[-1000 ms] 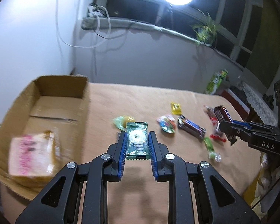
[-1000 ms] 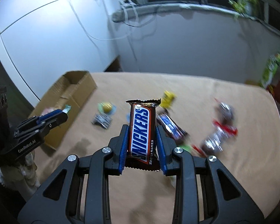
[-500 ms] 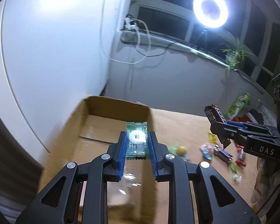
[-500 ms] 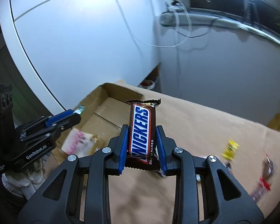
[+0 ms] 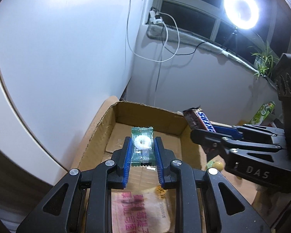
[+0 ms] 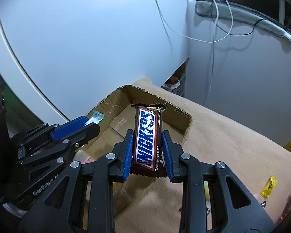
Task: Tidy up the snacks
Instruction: 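Carry both snacks over the box and open both tools to drop them, then move both tools back over the remaining snacks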
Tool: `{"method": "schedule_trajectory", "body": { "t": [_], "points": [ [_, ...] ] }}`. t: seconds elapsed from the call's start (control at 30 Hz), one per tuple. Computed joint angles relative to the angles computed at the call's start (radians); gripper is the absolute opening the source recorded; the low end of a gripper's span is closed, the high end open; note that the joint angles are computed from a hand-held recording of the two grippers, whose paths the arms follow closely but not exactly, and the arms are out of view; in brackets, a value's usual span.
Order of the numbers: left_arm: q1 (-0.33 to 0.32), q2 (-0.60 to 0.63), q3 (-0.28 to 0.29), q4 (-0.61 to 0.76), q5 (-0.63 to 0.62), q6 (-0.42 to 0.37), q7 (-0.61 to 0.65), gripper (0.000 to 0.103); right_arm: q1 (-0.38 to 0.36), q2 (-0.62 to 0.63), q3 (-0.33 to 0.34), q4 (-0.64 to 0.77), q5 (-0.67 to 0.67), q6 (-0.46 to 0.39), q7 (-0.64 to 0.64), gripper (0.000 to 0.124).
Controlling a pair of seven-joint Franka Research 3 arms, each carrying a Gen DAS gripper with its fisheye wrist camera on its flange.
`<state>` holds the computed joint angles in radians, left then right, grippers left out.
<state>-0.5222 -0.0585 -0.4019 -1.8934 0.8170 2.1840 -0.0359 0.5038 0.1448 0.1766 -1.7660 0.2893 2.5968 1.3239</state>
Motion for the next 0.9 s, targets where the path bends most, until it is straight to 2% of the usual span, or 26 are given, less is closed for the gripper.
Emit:
{"method": "schedule_trajectory", "body": {
  "t": [0.3, 0.4, 0.5, 0.9],
  "points": [
    [0.014, 0.022, 0.02, 0.001, -0.057, 0.023, 0.03, 0.022, 0.015, 0.097, -0.006, 0.105, -0.046, -0.071, 0.037, 0.03],
    [0.012, 0.027, 0.02, 0.011, -0.068, 0.008, 0.035, 0.022, 0.023, 0.097, -0.011, 0.1, -0.068, -0.064, 0.048, 0.032],
    [0.009, 0.029, 0.02, 0.015, -0.071, -0.002, 0.04, 0.022, 0.025, 0.084, -0.014, 0.085, -0.077, -0.046, 0.057, 0.047],
    [-0.004, 0.006, 0.003, 0.019, -0.058, -0.04, 0.0, 0.023, -0.001, -0.01, -0.01, -0.006, -0.043, 0.007, 0.044, 0.048]
  ]
}}
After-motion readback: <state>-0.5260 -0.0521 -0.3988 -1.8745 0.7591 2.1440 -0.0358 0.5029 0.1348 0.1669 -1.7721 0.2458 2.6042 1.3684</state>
